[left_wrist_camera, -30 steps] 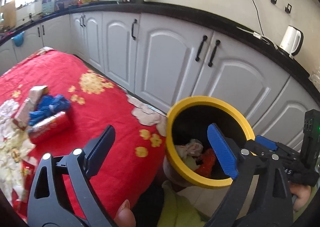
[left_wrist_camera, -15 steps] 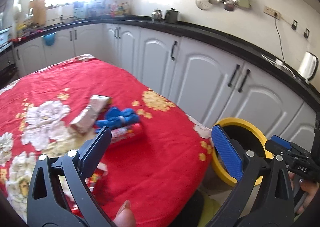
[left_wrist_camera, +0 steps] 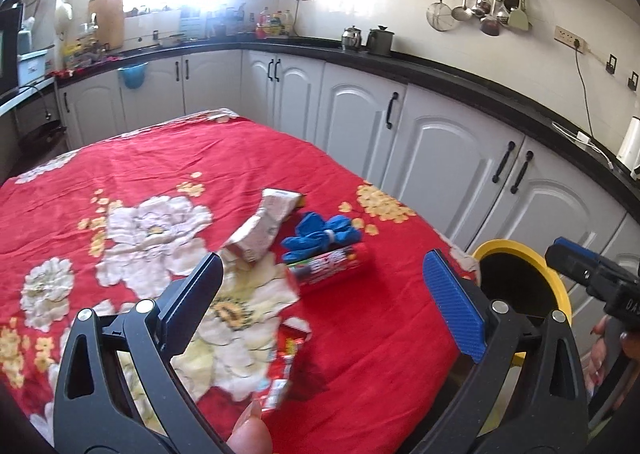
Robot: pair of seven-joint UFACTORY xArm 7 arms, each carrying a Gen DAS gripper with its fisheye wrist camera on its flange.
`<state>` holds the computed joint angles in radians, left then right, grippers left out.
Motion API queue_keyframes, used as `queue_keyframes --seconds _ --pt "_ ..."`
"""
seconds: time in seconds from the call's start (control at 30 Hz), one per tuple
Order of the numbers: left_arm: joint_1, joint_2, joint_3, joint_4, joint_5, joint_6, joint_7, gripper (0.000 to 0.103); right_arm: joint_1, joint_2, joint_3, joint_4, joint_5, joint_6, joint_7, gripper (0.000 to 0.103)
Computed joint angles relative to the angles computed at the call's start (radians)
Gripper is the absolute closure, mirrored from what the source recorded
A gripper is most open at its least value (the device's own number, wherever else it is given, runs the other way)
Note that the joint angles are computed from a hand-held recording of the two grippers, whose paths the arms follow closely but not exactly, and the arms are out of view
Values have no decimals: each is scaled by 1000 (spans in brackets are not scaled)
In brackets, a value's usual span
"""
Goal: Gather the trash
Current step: 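Move both open tools back toward the trash on the table, then grasp the red snack wrapper with the left tool while the right tool grasps the red candy tube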
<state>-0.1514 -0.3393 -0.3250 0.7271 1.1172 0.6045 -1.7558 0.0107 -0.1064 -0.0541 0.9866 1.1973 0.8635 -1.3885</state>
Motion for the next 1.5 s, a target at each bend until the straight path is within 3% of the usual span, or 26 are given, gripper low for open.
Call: queue_keyframes --seconds 0.3,0.73,0.97,1.13,1.23,1.33,1.5 --pt "17 -106 12 -109 -94 -23 100 11 57 3 42 -3 -5 -38 22 8" --pt "67 -177 3 -263 -315 -206 311 11 142 98 121 47 -110 -104 73 7" --pt "98 -145 -37 -294 -422 -281 416 24 170 165 164 86 -180 -133 153 7" --pt "111 -115 -44 -306 -486 -324 474 26 193 211 196 104 -237 -183 196 7" --pt "124 -107 -54 -310 -511 -337 494 44 203 246 213 121 -277 -214 231 7" --pt "130 -105 -54 -322 -537 -357 513 51 208 269 230 128 -302 -245 250 7" --pt "131 -85 -57 -324 -573 -369 554 78 213 299 254 135 -332 -289 300 7"
